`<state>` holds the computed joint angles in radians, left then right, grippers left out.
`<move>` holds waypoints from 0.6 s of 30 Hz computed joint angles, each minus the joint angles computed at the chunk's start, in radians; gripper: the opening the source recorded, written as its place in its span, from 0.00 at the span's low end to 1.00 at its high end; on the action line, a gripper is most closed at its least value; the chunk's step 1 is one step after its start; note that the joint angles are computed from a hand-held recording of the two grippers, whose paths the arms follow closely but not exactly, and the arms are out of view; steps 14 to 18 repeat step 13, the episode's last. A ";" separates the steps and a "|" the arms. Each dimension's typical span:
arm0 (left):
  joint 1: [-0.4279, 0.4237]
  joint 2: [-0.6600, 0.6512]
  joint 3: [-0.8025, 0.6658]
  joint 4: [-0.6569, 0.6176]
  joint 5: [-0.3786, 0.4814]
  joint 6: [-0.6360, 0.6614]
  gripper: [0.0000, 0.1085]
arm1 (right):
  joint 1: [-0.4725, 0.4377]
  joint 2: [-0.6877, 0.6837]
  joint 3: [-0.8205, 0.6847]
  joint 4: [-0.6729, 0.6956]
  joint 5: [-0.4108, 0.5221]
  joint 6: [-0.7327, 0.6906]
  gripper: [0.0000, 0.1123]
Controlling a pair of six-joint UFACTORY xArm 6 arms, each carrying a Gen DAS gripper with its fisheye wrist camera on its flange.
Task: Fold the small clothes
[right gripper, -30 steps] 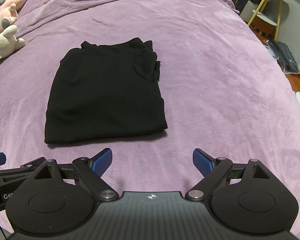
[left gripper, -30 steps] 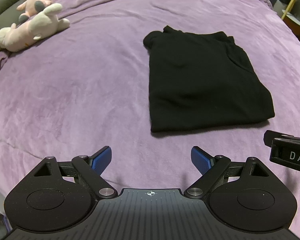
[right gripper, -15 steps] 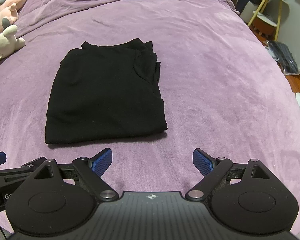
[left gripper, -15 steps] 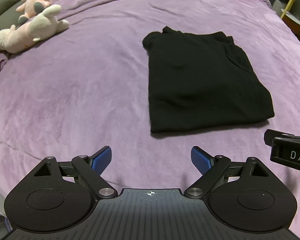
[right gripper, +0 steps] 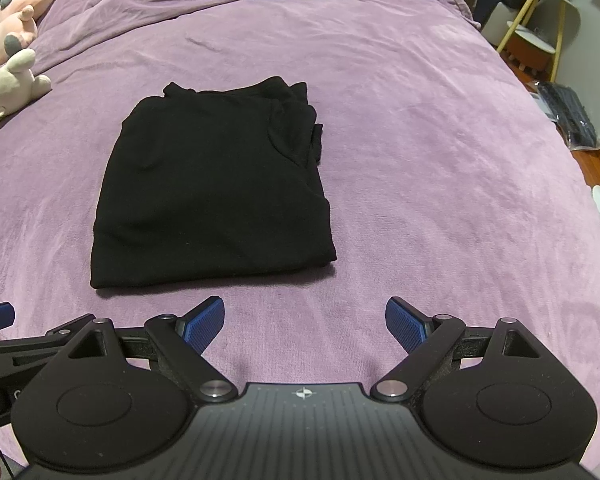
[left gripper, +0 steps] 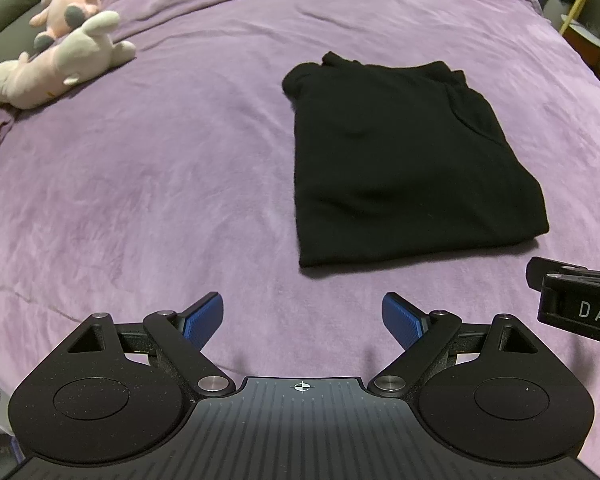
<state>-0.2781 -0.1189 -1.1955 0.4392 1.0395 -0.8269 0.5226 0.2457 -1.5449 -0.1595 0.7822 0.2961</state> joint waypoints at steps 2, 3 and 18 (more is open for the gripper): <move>0.005 0.000 0.002 -0.012 -0.009 0.008 0.84 | 0.000 0.002 -0.002 0.001 0.002 0.000 0.79; 0.007 -0.003 0.009 -0.012 -0.023 0.014 0.84 | 0.000 0.003 -0.002 0.000 0.002 0.000 0.79; -0.011 0.006 0.006 0.041 -0.021 0.025 0.84 | -0.002 0.005 -0.003 0.004 -0.001 -0.001 0.79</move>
